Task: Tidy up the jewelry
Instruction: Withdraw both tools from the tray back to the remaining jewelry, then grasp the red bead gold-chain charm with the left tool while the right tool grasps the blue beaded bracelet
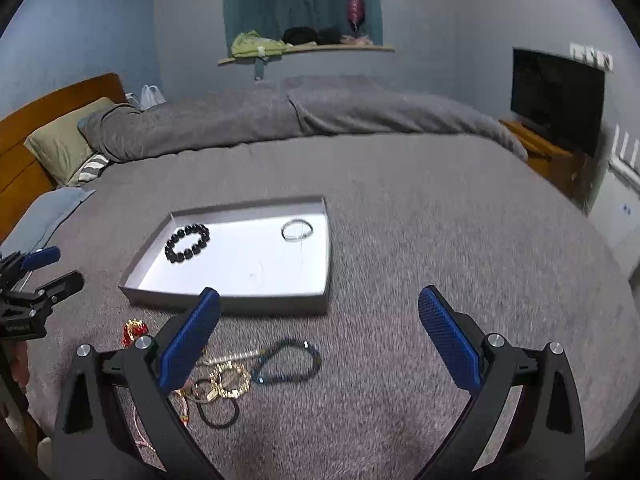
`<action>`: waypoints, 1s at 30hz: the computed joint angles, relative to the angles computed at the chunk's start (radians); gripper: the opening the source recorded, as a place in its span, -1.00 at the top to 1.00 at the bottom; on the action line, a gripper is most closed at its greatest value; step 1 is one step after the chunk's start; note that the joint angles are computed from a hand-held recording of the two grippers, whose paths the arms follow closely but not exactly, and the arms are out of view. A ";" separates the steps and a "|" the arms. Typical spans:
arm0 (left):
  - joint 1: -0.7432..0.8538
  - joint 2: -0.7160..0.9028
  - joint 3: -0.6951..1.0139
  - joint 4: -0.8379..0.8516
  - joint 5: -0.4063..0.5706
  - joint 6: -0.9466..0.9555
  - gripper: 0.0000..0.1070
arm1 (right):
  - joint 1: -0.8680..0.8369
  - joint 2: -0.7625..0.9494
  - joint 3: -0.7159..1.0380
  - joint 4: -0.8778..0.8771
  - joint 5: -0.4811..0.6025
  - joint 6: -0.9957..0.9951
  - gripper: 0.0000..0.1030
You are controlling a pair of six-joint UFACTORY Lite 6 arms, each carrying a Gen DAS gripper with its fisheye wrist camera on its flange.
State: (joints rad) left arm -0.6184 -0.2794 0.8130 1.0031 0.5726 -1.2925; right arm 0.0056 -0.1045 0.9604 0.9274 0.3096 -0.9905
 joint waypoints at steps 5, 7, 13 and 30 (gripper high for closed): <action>-0.027 -0.051 -0.126 0.059 0.002 -0.077 -0.77 | -0.010 0.001 -0.088 0.179 -0.078 -0.193 -0.90; -0.029 -0.059 -0.181 0.090 -0.028 -0.112 -0.77 | -0.007 0.018 -0.104 0.189 -0.105 -0.228 -0.90; 0.010 0.032 -0.225 0.175 -0.117 -0.218 -0.77 | -0.020 0.085 -0.114 0.186 -0.050 -0.297 -0.90; 0.118 0.132 -0.203 0.293 -0.299 -0.326 -0.13 | -0.027 0.142 -0.113 0.228 -0.033 -0.350 -0.90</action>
State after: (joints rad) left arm -0.5004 -0.1471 0.6101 1.2959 0.2735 -1.6181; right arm -0.0214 0.0371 0.8469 1.1554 0.2767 -1.3403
